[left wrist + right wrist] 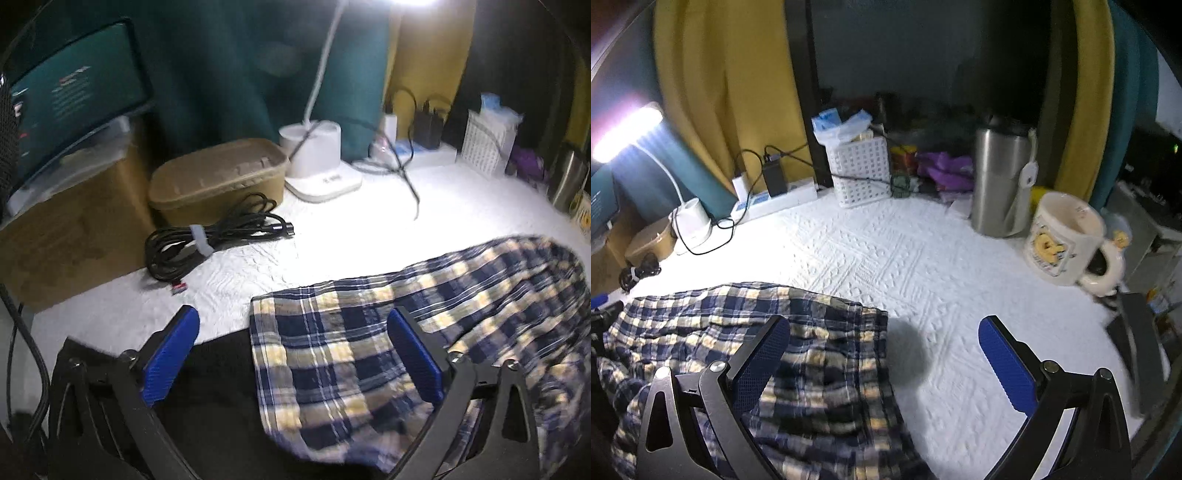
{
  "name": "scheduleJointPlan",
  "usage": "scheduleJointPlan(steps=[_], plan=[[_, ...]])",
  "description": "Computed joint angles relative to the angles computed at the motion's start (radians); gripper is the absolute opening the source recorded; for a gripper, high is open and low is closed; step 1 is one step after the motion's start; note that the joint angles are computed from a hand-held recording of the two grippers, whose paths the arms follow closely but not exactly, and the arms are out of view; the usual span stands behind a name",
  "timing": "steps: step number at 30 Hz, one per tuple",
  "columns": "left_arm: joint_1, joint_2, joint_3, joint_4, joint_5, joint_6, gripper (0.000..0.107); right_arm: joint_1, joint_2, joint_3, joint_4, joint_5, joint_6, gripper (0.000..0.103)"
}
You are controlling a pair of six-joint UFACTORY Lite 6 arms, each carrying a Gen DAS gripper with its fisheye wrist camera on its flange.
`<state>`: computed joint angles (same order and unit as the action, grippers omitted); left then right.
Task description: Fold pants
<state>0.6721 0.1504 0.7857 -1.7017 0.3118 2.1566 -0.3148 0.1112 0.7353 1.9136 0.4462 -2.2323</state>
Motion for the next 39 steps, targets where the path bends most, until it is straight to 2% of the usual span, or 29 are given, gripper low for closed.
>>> scheduleJointPlan(steps=[5, 8, 13, 16, 19, 21, 24, 31, 33, 37, 39], plan=[[-0.046, 0.154, 0.108, 0.064, -0.047, -0.056, 0.081, 0.059, 0.185, 0.146, -0.060, -0.036, 0.115, 0.086], [-0.070, 0.194, 0.137, 0.105, -0.061, -0.094, 0.073, 0.094, 0.271, 0.211, -0.087, -0.066, 0.152, 0.074], [-0.086, 0.216, 0.147, 0.113, -0.055, -0.095, 0.064, 0.130, 0.338, 0.252, -0.101, -0.085, 0.154, 0.069], [-0.096, 0.210, 0.133, 0.066, -0.055, -0.042, 0.056, 0.145, 0.365, 0.267, -0.108, -0.095, 0.153, 0.052], [-0.116, 0.190, 0.115, 0.037, -0.063, -0.009, 0.039, 0.156, 0.376, 0.268, -0.050, -0.115, 0.087, 0.044], [-0.133, 0.178, 0.103, 0.000, -0.077, 0.027, 0.028, 0.146, 0.378, 0.271, -0.080, -0.095, 0.109, 0.030], [-0.159, 0.173, 0.104, -0.043, -0.104, 0.069, 0.019, 0.146, 0.364, 0.253, -0.040, -0.087, 0.053, 0.027], [-0.184, 0.142, 0.088, -0.159, -0.116, 0.167, 0.015, 0.139, 0.325, 0.223, 0.025, -0.073, -0.029, 0.025], [-0.195, 0.139, 0.085, -0.191, -0.120, 0.194, 0.009, 0.134, 0.315, 0.216, 0.029, -0.068, -0.039, 0.025], [-0.210, 0.118, 0.073, -0.212, -0.116, 0.200, 0.007, 0.120, 0.293, 0.205, 0.054, -0.057, -0.065, 0.024], [-0.214, 0.103, 0.073, -0.146, -0.110, 0.127, 0.003, 0.109, 0.284, 0.205, 0.068, -0.052, -0.079, 0.024]])
